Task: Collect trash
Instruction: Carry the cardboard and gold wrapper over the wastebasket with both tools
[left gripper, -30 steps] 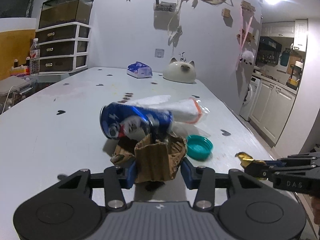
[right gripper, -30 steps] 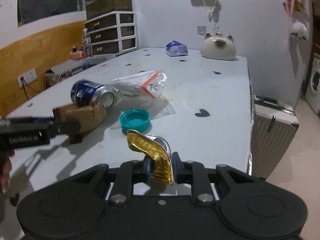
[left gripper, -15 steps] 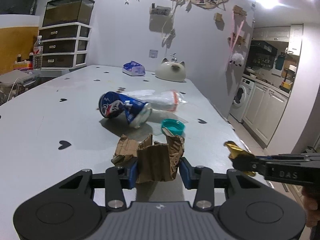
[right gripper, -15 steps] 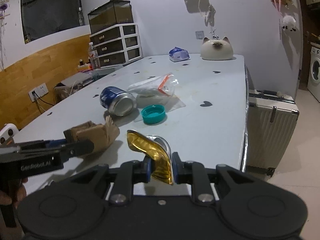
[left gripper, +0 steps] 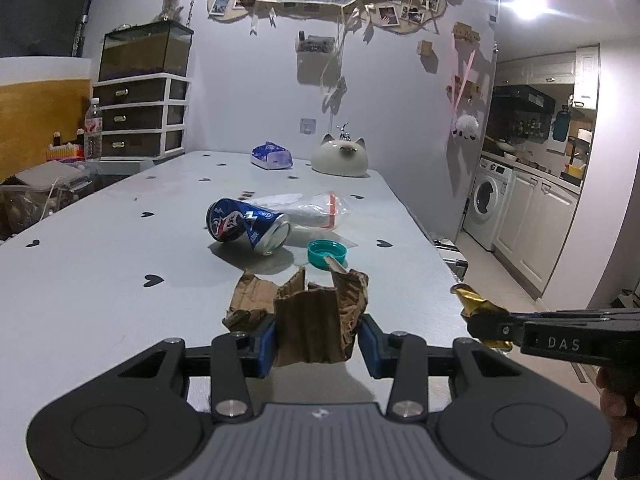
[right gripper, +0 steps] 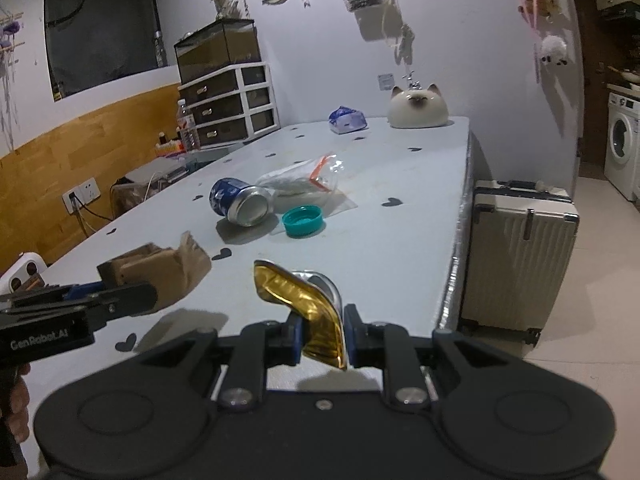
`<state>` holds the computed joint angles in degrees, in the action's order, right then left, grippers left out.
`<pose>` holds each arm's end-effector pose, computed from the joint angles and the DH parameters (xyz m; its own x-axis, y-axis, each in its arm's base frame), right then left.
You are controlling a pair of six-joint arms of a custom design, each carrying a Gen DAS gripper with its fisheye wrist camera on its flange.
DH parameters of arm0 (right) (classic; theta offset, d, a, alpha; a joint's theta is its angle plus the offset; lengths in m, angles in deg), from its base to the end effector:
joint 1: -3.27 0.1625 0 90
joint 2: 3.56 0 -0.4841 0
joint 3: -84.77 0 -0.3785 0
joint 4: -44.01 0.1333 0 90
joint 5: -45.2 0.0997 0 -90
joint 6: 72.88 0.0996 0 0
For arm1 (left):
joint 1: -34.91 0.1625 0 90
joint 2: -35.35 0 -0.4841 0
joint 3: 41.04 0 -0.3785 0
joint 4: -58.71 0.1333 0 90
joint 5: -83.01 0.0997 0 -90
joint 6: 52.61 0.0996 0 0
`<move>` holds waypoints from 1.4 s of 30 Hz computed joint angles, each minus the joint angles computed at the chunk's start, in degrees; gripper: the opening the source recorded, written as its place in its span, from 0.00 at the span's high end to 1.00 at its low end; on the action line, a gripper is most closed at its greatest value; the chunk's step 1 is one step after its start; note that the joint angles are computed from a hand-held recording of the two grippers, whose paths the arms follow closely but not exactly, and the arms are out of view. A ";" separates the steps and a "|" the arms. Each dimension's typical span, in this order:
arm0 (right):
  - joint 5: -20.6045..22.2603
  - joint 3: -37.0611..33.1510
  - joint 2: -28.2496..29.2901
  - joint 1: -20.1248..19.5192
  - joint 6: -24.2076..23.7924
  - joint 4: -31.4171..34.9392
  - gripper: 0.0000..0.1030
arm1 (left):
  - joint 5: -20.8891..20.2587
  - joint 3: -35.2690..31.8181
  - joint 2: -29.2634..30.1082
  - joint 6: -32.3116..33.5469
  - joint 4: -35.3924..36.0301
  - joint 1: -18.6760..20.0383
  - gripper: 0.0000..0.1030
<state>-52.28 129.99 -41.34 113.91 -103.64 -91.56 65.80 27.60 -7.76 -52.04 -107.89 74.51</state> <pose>0.4289 -0.7973 0.3939 -0.6799 -0.6122 0.4038 -0.7273 0.4923 -0.4782 -0.4558 -0.6735 0.3892 -0.7563 -0.2417 -0.6079 0.4917 0.4030 -0.7719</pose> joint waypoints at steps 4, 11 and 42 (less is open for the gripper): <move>0.42 4.58 -2.90 -0.33 -0.48 -2.99 0.80 | 0.99 1.04 0.41 0.09 -1.14 -1.33 0.58; 1.46 13.02 -8.58 -1.38 -1.28 -8.89 0.80 | 1.84 0.00 3.39 3.94 -6.69 -3.31 0.58; -1.73 28.24 -24.66 -12.39 -0.02 -20.28 0.80 | -14.00 -13.78 18.27 -1.87 8.60 -4.89 0.58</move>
